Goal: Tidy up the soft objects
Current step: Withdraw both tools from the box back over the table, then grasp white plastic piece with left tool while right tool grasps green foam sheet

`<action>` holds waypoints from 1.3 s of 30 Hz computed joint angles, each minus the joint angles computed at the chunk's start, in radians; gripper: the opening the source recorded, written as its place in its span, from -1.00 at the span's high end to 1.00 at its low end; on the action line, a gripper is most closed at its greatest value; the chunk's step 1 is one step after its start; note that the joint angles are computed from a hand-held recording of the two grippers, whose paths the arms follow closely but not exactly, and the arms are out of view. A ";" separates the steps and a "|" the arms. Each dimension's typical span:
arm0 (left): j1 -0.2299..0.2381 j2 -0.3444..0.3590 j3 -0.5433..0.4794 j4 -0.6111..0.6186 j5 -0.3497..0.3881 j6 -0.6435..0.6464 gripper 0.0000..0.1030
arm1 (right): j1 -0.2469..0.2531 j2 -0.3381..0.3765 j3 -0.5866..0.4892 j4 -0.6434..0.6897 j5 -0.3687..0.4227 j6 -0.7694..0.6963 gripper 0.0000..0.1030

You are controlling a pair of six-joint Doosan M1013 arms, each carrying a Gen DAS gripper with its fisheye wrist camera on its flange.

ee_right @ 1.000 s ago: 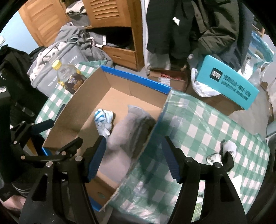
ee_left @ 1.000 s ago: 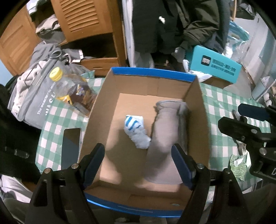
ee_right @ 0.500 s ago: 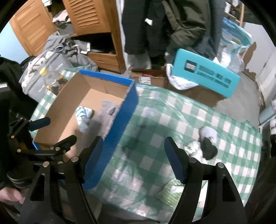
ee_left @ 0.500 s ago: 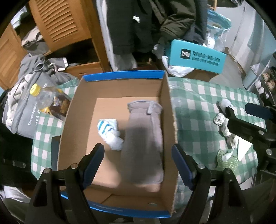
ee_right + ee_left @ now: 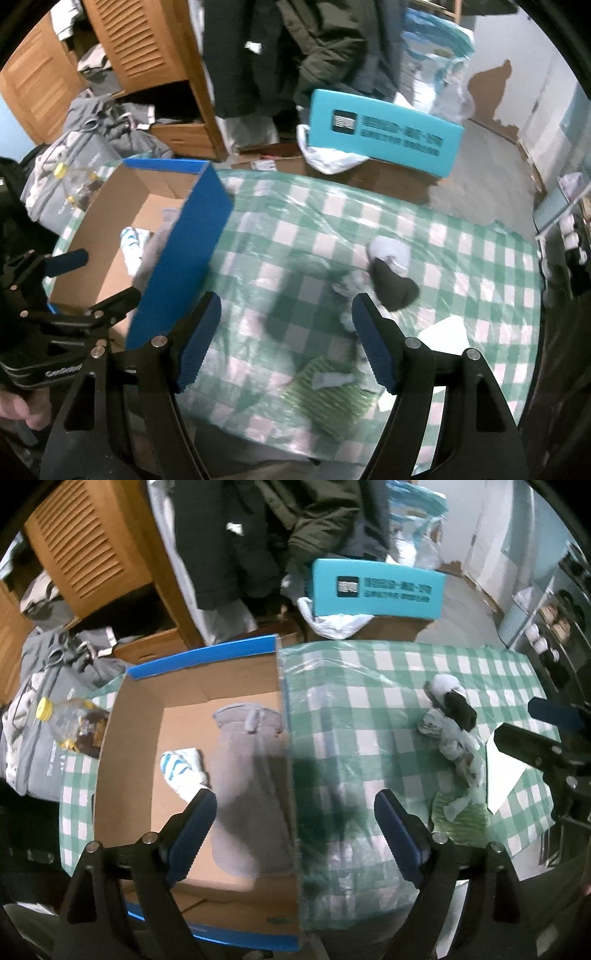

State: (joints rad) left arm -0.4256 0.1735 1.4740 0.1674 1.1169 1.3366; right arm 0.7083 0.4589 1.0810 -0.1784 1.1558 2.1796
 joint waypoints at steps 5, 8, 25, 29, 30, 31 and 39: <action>-0.031 0.013 -0.008 0.001 0.010 0.019 -0.72 | -0.015 -0.031 0.056 -0.010 -0.003 0.043 -0.44; -0.048 0.022 -0.011 -0.010 0.017 0.039 -0.72 | -0.024 -0.052 0.091 -0.016 -0.008 0.062 -0.44; -0.109 0.081 -0.031 -0.076 0.048 0.099 -0.72 | -0.076 -0.125 0.246 -0.025 0.003 0.168 -0.45; -0.113 0.100 -0.035 -0.105 0.059 0.116 -0.72 | -0.088 -0.131 0.271 -0.018 0.012 0.181 -0.45; -0.114 0.105 -0.036 -0.110 0.062 0.120 -0.72 | -0.091 -0.131 0.276 -0.014 0.016 0.184 -0.45; -0.116 0.110 -0.036 -0.118 0.067 0.125 -0.72 | -0.093 -0.130 0.278 -0.010 0.018 0.185 -0.45; -0.125 0.137 -0.033 -0.162 0.076 0.158 -0.72 | -0.113 -0.126 0.306 0.024 0.026 0.188 -0.46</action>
State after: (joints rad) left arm -0.5506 0.3108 1.4410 0.0052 1.1930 1.4946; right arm 0.5957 0.3325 1.3866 -0.1541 1.1820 2.3679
